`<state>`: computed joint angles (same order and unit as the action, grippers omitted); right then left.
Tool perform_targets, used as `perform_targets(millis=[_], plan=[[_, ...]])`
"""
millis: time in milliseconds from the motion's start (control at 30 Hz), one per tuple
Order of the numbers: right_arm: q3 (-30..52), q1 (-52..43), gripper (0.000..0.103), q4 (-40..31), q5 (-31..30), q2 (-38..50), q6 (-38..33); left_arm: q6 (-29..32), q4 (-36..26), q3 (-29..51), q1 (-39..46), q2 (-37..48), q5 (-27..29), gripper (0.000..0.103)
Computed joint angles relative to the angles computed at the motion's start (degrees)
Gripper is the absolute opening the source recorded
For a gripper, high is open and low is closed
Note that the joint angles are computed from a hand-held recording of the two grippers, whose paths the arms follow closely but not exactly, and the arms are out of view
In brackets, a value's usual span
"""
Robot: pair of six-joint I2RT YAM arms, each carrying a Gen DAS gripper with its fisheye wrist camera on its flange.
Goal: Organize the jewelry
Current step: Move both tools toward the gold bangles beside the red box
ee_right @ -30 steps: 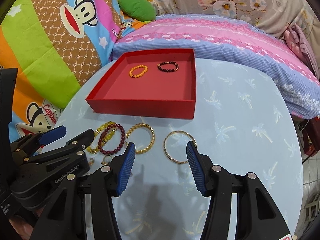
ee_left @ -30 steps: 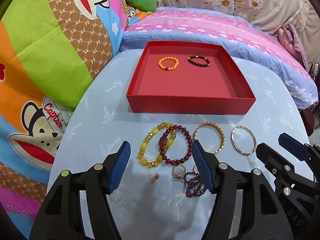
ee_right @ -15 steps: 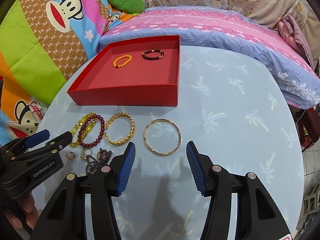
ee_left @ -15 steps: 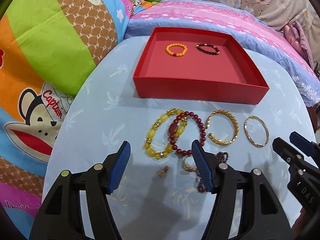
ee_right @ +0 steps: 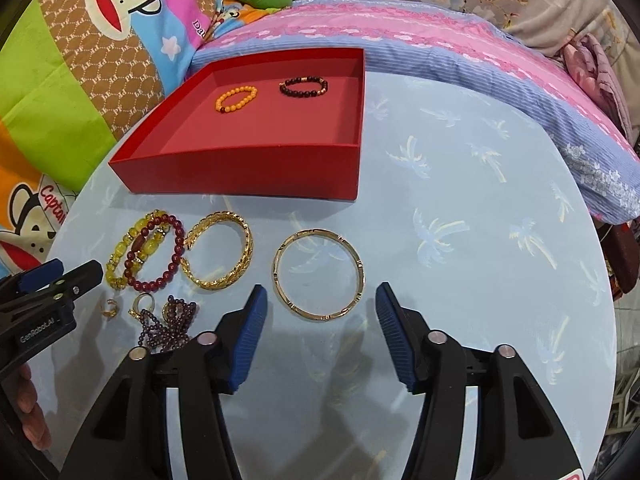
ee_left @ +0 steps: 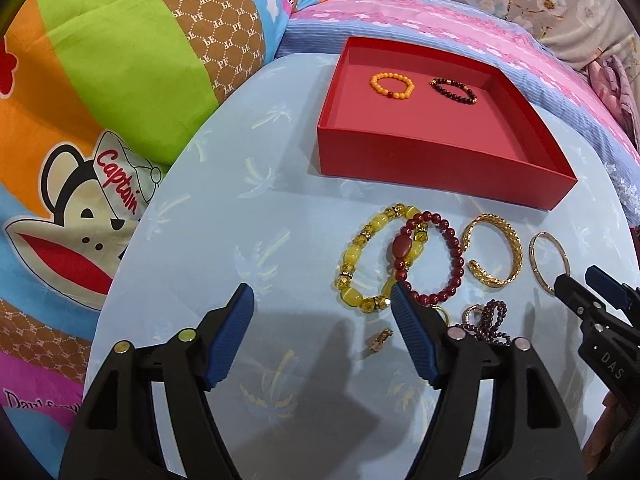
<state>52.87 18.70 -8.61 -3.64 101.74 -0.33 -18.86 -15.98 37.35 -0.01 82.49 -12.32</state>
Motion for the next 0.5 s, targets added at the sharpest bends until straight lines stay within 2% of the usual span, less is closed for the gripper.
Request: perform_targets(millis=[133, 433, 500], plan=[[0.8, 0.5, 0.063, 0.8, 0.8, 2.0, 0.0, 0.1, 0.3, 0.0, -0.1, 0.6, 0.2, 0.071], [2.1, 2.0, 0.063, 3.2, 3.4, 5.7, -0.3, 0.3, 0.9, 0.0, 1.1, 1.5, 1.4, 0.072], [1.5, 2.3, 0.06, 4.1, 3.9, 5.5, -0.7, 0.4, 1.0, 0.1, 1.0, 1.6, 1.5, 0.072]])
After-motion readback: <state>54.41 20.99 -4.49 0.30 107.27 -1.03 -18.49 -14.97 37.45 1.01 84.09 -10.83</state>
